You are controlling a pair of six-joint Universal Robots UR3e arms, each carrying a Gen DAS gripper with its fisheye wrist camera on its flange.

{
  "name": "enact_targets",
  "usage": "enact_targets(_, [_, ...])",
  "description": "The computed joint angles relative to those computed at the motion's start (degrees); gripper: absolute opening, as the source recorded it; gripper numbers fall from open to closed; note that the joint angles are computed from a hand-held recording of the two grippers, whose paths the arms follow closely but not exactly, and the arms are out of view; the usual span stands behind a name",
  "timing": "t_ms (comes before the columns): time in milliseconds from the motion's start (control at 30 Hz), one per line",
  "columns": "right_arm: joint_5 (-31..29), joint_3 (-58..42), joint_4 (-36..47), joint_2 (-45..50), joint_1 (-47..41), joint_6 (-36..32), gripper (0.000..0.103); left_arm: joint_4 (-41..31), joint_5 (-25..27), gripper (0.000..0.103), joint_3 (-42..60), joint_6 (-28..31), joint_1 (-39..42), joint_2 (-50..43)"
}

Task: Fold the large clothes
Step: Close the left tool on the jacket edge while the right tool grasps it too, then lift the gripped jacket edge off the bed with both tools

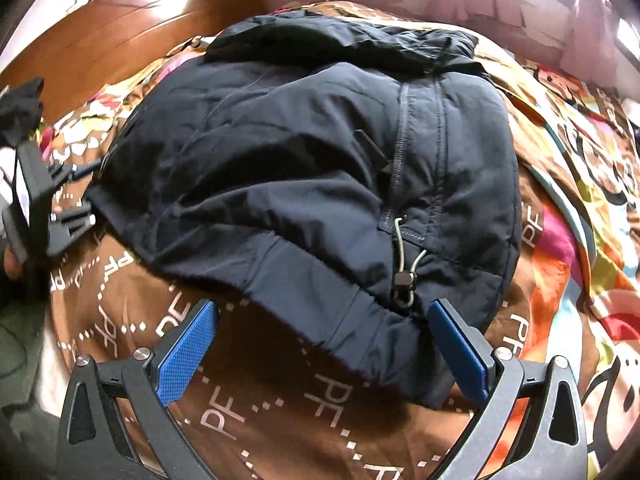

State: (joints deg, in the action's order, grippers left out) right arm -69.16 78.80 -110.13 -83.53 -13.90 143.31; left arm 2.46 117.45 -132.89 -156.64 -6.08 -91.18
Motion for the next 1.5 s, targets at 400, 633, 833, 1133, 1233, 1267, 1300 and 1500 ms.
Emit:
enact_targets(400, [-6.73,6.01,-13.15,0.89,8.31,4.85,0.102,-29.44,-6.79,0.009,20.43,-7.19,3.22,9.02])
enact_targets(633, [-16.48,6.51,-24.26,5.44,14.8,9.78,0.102,-41.71,-15.41,0.008,32.36,-9.7,7.88,9.28])
enact_targets(833, [-24.1,8.58,-31.69,5.32,17.9,6.4,0.101,-46.21,-19.39,0.007,38.53,-8.89,10.05,8.0])
enact_targets(1133, [-11.58,2.42,-17.33,5.5,11.07,5.43,0.102,-49.07,-30.77,0.008,25.47,1.63,17.61,17.55])
enact_targets(1233, [-10.31,1.52,-15.09,5.68,10.33,4.15,0.102,-48.13,-32.98,0.01,19.02,3.52,20.16,20.27])
enact_targets(1267, [-10.2,1.42,-14.7,5.67,10.17,3.78,0.102,-48.02,-33.89,0.012,17.43,4.15,21.04,21.03])
enact_targets(1300, [-9.99,1.39,-13.95,5.44,9.99,3.29,0.102,-47.31,-34.93,0.013,15.34,4.9,22.0,21.92])
enact_targets(1500, [-8.99,-2.45,-8.74,6.45,9.07,1.33,0.102,-55.04,-44.49,0.047,9.66,15.63,28.77,28.46])
